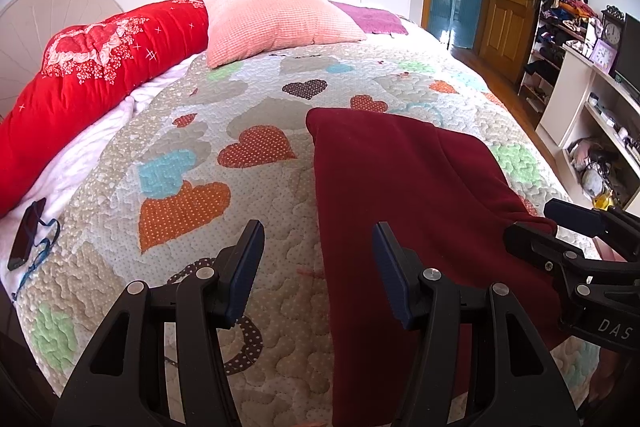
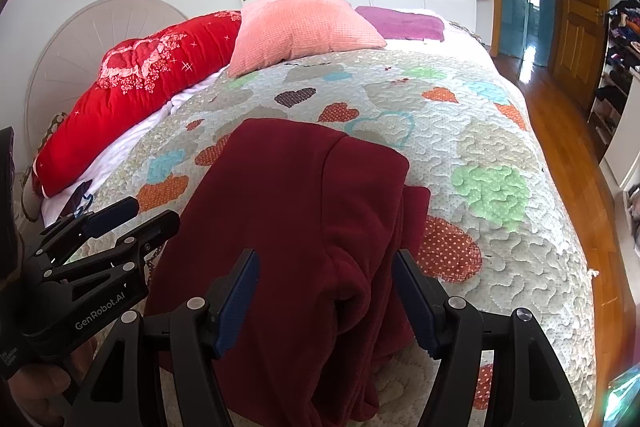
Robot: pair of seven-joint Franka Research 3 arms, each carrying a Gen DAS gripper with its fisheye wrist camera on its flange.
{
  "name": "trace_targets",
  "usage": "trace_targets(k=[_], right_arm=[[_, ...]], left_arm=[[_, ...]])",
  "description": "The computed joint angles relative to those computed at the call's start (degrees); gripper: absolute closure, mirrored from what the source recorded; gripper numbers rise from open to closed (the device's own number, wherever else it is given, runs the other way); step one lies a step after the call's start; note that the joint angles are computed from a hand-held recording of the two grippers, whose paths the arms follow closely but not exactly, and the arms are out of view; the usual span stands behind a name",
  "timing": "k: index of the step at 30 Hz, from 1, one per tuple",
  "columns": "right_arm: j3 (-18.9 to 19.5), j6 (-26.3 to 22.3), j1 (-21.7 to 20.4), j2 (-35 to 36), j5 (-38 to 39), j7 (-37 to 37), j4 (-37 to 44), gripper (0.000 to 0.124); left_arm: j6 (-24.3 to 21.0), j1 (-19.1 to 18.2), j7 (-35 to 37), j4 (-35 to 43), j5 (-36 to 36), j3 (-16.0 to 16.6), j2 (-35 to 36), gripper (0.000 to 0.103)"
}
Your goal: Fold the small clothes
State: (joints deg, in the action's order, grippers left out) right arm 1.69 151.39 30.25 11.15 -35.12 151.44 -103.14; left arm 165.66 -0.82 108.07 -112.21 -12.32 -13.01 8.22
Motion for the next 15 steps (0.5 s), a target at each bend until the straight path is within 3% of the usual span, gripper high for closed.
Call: trace_targets(k=[15], right_arm=[[-0.3,0.6,0.2,0.7,1.1,-1.0,0.3,0.058]], left_arm=[[-0.4,0.2,0.5,0.3,-0.7,-0.2,0.3,0.047]])
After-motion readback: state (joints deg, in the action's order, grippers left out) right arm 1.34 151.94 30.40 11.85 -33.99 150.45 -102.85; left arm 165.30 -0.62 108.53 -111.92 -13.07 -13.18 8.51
